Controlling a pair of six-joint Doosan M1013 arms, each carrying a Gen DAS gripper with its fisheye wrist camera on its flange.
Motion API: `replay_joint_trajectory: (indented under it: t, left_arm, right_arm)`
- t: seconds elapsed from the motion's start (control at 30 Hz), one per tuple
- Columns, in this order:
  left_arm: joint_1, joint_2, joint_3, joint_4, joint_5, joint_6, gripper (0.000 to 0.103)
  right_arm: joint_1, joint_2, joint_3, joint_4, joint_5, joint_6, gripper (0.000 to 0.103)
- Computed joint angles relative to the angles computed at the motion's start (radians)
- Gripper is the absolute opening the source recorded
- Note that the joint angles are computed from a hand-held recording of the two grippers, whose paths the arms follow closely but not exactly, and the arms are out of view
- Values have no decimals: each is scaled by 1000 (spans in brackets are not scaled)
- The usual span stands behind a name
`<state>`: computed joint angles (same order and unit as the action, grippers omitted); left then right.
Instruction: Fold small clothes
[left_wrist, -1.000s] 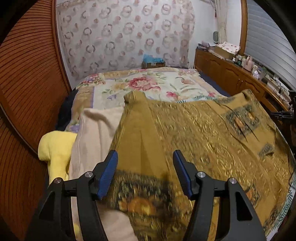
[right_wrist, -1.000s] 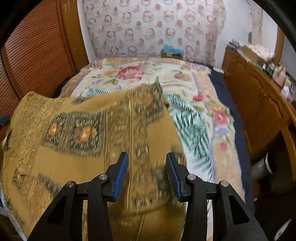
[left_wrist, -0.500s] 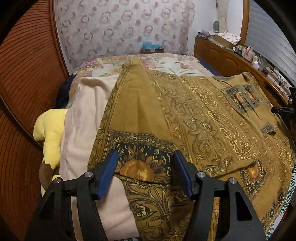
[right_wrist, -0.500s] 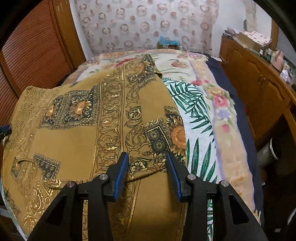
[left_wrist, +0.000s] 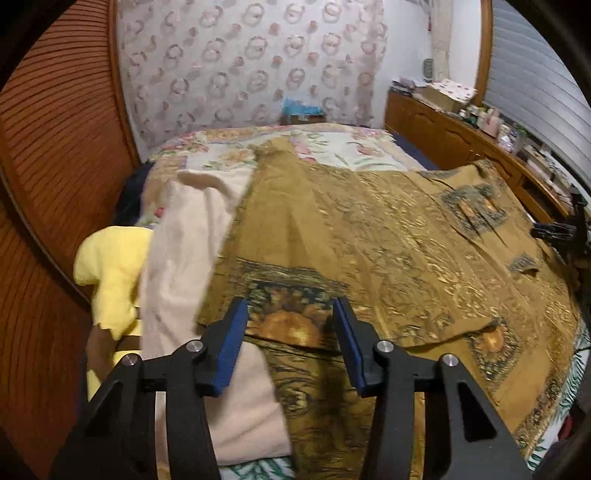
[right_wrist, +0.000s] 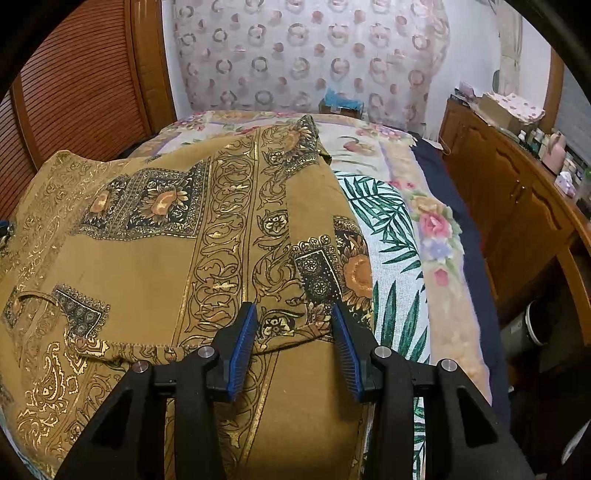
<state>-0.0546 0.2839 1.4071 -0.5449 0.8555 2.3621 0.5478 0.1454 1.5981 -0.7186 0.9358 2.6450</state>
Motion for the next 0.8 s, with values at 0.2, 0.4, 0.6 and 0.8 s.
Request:
replay_joint_trajectory:
  t: [0.2, 0.4, 0.6, 0.8]
  left_arm:
    - [11, 20, -28, 10, -20, -40, 54]
    - [-10, 52, -54, 108, 0, -102, 55]
    - [-16, 28, -29, 90, -38, -65, 9]
    - [-19, 2, -16, 48, -46, 1, 4]
  right_arm:
    - [1, -3, 0, 0, 2, -4, 44]
    - [1, -3, 1, 1, 1, -5, 44]
    - [1, -4, 1, 1, 0, -6, 44]
    - [1, -5, 3, 1, -1, -6, 44]
